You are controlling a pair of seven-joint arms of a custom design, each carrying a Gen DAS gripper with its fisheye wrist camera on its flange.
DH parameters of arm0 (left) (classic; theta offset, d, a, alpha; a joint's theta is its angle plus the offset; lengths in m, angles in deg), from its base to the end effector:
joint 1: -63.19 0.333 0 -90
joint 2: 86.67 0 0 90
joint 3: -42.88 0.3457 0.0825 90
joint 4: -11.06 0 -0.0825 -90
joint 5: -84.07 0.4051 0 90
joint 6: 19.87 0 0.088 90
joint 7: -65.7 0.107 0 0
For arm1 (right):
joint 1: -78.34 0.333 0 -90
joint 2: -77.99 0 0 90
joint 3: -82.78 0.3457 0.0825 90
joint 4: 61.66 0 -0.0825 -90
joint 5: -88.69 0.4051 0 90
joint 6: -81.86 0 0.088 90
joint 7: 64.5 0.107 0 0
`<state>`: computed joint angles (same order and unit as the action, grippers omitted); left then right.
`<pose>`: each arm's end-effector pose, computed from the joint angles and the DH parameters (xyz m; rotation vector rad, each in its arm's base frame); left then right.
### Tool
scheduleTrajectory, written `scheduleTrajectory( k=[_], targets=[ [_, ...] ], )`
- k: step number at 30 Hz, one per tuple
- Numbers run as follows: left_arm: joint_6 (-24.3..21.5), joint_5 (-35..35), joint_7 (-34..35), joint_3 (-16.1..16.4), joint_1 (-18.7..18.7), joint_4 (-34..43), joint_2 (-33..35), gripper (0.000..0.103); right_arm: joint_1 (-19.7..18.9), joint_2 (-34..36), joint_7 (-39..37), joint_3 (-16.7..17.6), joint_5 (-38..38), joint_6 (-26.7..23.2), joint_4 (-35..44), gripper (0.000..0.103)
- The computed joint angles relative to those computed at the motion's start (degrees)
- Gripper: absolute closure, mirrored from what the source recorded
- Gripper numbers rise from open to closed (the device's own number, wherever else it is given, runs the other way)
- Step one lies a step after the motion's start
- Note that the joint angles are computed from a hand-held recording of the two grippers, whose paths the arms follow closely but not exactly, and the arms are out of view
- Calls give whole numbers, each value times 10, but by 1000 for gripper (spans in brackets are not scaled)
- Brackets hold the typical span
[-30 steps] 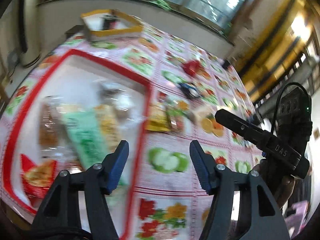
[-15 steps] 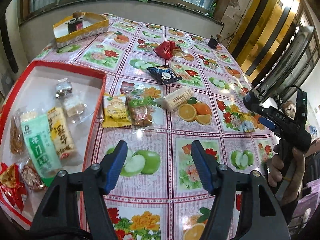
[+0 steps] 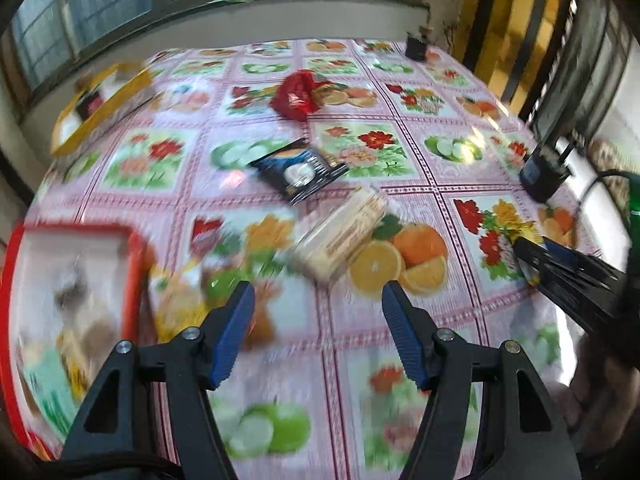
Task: Organize snacks
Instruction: 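Carry a long wrapped pastry into the tray with the left gripper while the right gripper carries the yellow biscuit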
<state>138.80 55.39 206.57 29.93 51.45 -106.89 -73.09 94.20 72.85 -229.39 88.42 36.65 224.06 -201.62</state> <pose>0.5952 -0.2434 0.3864 -0.9665 2.6626 -0.7678 0.4609 0.1850 0.3615 -1.0890 2.5222 -0.7544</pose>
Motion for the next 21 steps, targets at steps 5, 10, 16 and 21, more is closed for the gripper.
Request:
scheduleTrajectory(
  k=[5, 10, 16, 21],
  targets=[
    [28, 112, -76, 38, -64, 54, 62, 36, -11, 5, 52, -4, -64, 72, -3, 65],
    [-5, 154, -108, 41, -70, 82, 90, 46, -13, 13, 65, -7, -88, 95, 4, 65],
    [-6, 134, -126, 31, -56, 67, 79, 68, -12, 13, 78, -3, -107, 98, 7, 65],
    [31, 102, -131, 22, -40, 16, 51, 68, -5, 15, 87, 0, -138, 86, 16, 65]
  ],
)
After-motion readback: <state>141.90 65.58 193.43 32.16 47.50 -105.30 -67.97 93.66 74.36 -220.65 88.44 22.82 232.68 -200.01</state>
